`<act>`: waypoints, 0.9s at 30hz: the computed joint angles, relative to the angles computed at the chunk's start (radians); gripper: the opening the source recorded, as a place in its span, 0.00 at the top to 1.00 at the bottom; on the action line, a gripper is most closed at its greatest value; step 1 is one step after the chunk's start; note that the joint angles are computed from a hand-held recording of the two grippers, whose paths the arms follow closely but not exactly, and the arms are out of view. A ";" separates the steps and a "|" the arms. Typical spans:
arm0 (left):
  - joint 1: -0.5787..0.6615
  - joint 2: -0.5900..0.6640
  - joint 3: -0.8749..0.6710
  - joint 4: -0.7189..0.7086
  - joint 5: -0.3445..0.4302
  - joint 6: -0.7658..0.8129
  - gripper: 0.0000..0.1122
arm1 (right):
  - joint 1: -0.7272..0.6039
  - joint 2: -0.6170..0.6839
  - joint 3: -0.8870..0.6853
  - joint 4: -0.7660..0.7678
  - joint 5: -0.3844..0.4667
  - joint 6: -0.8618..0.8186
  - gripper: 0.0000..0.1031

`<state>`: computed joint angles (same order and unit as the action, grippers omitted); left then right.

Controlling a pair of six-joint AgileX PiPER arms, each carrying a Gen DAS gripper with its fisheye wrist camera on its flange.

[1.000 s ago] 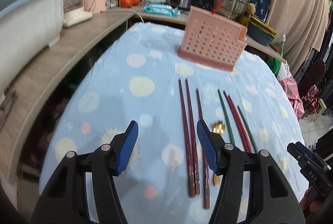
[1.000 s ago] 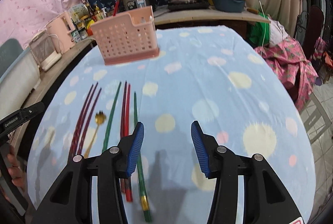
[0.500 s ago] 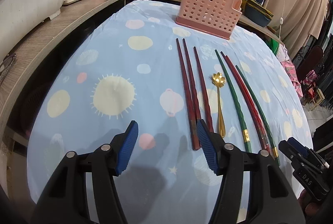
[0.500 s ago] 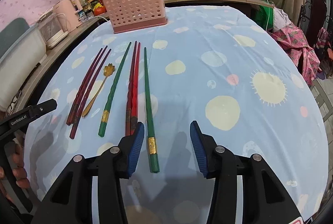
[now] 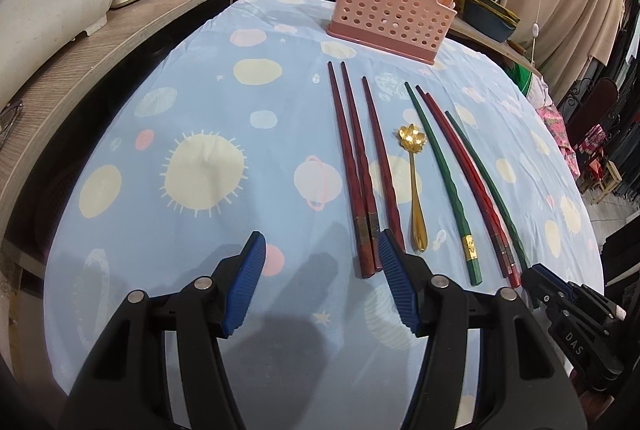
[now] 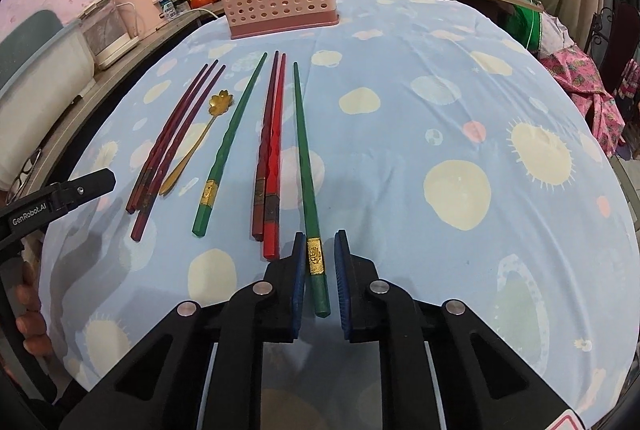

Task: Organize utensils
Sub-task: 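Close the left tool on a dark-red chopstick while the right tool grasps a gold-banded green chopstick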

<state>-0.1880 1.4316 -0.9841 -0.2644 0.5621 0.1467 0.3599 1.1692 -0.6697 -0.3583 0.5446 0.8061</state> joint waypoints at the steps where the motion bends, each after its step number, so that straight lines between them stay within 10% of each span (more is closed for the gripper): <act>1: -0.004 0.005 -0.001 0.006 -0.002 -0.004 0.51 | -0.002 0.000 0.001 0.002 -0.001 -0.001 0.91; 27: -0.041 0.081 -0.022 0.103 -0.061 -0.088 0.61 | -0.024 0.009 -0.001 0.032 -0.019 -0.031 0.91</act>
